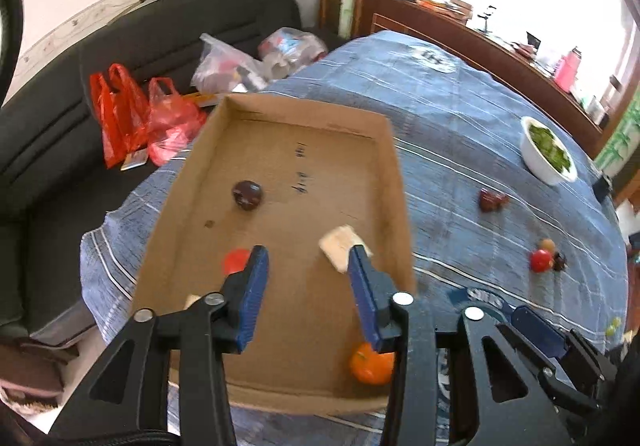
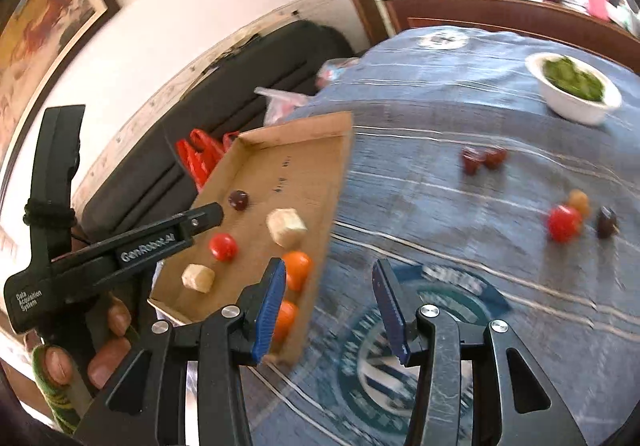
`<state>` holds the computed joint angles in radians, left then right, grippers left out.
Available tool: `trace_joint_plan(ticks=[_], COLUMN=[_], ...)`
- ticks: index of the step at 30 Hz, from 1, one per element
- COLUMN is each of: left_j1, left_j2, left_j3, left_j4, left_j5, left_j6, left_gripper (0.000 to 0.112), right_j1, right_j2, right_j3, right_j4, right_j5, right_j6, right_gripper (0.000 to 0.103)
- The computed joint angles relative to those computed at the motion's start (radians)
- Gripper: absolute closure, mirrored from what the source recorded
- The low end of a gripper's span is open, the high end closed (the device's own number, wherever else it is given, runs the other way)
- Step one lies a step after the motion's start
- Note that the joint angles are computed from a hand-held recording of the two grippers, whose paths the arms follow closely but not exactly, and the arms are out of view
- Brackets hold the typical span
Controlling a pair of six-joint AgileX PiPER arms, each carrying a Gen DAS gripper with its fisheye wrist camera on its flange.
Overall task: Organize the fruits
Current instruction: 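Grasp small brown round fruit with left tool while right tool grasps another dark plum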
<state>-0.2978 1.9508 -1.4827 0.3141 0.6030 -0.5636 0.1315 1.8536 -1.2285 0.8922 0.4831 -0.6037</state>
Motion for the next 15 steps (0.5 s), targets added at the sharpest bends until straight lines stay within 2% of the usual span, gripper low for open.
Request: trace_joint_plan(ticks=[7,10,15], left_j1=[-0.114,-0.16,-0.233], left_j2=[-0.063,-0.075,-0.083], left_j3=[0.086,0.106,0.135], left_j4=[0.14,0.151,0.199], left_j5=[-0.024,-0.034,-0.036], left_j6=[-0.151,-0.159,-0.184], left_gripper=[0.069,0.069,0.062], right_j1=[-0.132,-0.184,-0.253], right_j2=[-0.114,-0.143,-0.177], right_j3=[0.225,0.282,0.355], right_j4=[0.148,0.188,0.237], right_j5=[-0.01,-0.007,-0.007], right_j6=[-0.16,-0.214,-0.295], right_gripper=[0.055,0.055,0.055])
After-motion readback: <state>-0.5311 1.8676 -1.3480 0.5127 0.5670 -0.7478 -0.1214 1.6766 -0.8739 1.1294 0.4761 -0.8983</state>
